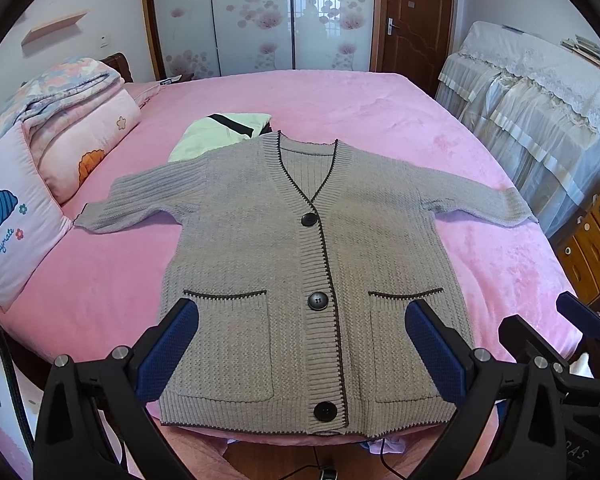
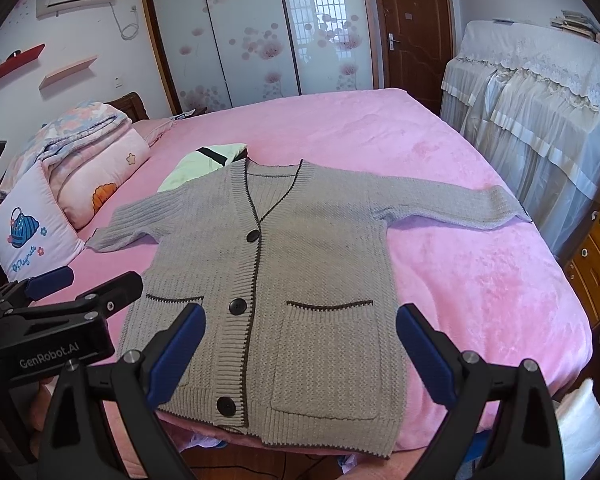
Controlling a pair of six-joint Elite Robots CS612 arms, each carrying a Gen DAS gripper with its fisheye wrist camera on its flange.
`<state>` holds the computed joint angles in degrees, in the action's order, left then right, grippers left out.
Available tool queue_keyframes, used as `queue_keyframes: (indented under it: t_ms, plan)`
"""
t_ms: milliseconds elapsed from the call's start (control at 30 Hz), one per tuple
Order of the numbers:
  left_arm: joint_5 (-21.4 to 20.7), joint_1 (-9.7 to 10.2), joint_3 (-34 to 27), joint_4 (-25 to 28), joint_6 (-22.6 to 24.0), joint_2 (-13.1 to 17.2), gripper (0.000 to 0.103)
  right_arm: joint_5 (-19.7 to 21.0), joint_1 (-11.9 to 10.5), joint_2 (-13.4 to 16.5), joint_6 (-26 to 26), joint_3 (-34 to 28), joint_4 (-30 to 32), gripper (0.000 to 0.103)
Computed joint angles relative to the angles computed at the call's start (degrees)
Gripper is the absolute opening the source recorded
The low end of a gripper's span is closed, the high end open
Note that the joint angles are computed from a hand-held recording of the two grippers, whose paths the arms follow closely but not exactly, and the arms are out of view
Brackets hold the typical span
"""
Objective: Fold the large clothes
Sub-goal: 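Reach the right tool to the sleeve cuff and grasp it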
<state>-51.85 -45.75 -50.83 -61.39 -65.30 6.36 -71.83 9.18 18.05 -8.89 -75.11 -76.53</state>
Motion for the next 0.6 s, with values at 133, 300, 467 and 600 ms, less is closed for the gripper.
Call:
queue_keyframes:
  t_ms: [133,300,467,600]
  plan:
    - [0.3,0.18,2.32,-0.74,0.58,-1.06,0.103,0.3,-0.36,-0.25,0.11,1.05,-1.02,0.097]
    - [1.49,0.6,7.17,-3.0,1.8,-3.33,0.103,0.59,-0.95,-1.03,0.38,3.24,-3.22,0.097]
    - [3.92,1.05,15.0,-8.76,4.89,-6.91,0.103,0.84,-1.79,-2.29,1.61,6.51,-6.95,0.097]
    - [6.0,1.55,27.3,-17.61,9.65,-12.42,0.103,-0.96,-2.34,-3.63,2.4,10.39,-11.1,0.097]
